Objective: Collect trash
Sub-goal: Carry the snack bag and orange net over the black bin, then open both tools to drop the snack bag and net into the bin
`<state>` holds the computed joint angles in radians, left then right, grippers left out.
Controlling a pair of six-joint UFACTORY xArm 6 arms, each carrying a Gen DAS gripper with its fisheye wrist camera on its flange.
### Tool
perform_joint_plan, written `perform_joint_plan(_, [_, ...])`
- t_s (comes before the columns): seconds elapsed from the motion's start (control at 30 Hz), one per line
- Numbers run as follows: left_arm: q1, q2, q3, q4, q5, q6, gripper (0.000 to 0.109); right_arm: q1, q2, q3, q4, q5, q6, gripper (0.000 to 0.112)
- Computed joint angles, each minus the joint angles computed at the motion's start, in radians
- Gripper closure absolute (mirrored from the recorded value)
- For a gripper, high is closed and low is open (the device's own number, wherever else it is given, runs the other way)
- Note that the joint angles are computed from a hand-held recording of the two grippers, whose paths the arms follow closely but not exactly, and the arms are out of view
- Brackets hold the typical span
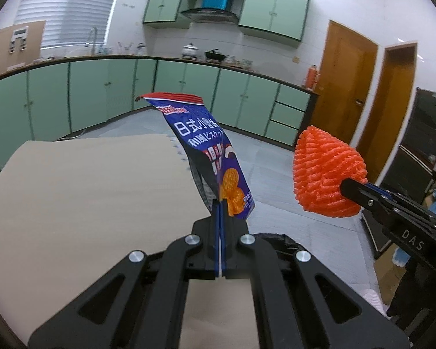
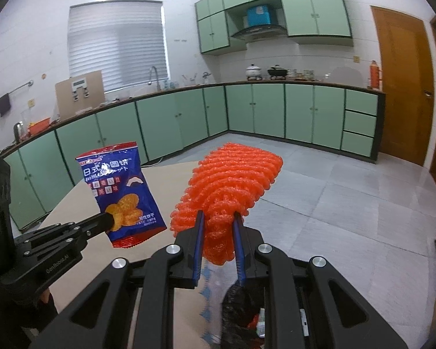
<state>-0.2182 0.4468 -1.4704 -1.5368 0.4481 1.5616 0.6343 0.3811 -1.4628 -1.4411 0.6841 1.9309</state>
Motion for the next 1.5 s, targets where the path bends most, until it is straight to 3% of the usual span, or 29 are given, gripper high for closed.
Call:
perform_joint_plan(0.43, [-0.107, -0.017, 0.042, -0.022, 0.033, 0.075, 0.109, -0.006, -0.182, 0.245, 0.001, 0.104, 0.103, 0.094])
perform_joint_plan(0.8, [-0.185, 0.052, -0.012, 0.025, 0.033, 0.037, 0.109, -0.016, -0.253, 0.372, 0.025, 0.154, 0.169, 0.094])
perform_joint_plan(1.17, [-0.238, 0.219, -0.179, 0.274, 0.003, -0.19, 0.109, -0.091, -0.208, 0.441, 0.056, 0.038, 0.243, 0.094])
perform_joint_plan(1.5, [-0.253, 0.327, -0.282, 0.437, -0.008, -0.339, 0.109, -0.169, -0.127, 0.415, 0.043, -0.081, 0.247, 0.094])
